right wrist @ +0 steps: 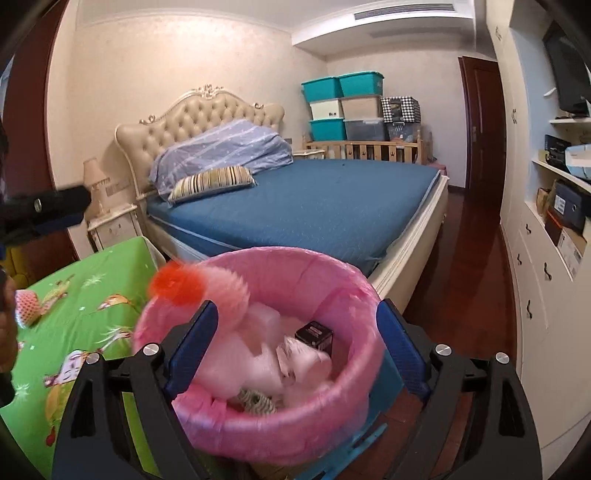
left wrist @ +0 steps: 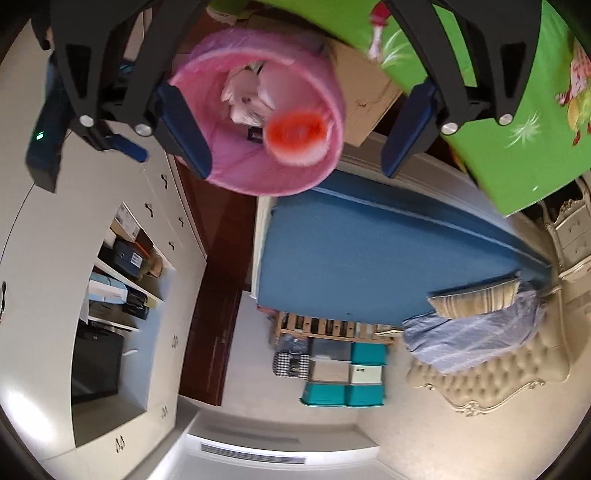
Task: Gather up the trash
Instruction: 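Move both tools back over the table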
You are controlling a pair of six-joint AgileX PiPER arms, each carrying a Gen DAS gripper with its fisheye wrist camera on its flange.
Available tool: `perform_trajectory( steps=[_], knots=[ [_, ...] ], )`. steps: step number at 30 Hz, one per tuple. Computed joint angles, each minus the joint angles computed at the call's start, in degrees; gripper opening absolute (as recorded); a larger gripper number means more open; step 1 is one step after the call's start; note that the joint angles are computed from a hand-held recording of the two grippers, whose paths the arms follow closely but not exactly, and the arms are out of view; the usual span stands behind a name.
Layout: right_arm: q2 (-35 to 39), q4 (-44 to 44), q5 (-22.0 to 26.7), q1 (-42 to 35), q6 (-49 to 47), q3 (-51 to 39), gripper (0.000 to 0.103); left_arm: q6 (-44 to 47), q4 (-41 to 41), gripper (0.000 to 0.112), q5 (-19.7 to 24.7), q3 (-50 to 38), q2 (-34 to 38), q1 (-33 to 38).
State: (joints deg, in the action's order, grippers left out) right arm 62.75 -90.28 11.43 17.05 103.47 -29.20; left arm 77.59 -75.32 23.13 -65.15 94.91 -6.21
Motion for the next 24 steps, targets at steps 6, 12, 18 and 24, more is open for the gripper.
perform_trajectory(
  steps=[6,12,18,24],
  knots=[
    [-8.01,15.52,10.71,10.13,-12.05,2.42,0.083,5.45,-5.69,0.098,6.2,8.78,-6.16,10.39],
    [-10.16,16.41,23.58,26.71,-6.71,1.92,0.083,11.48,-5.74,0.098,16.83,17.33,-14.32,28.81],
    [-4.48,14.41,31.11,40.7,-0.59,-2.65,0.083,17.51,-1.32,0.098,24.85,21.61,-19.26,45.77],
    [6.51,14.12,31.6,49.03,1.54,-10.55,0.085,28.21,2.75,0.098,31.45,25.97,-21.04,62.04]
  ],
)
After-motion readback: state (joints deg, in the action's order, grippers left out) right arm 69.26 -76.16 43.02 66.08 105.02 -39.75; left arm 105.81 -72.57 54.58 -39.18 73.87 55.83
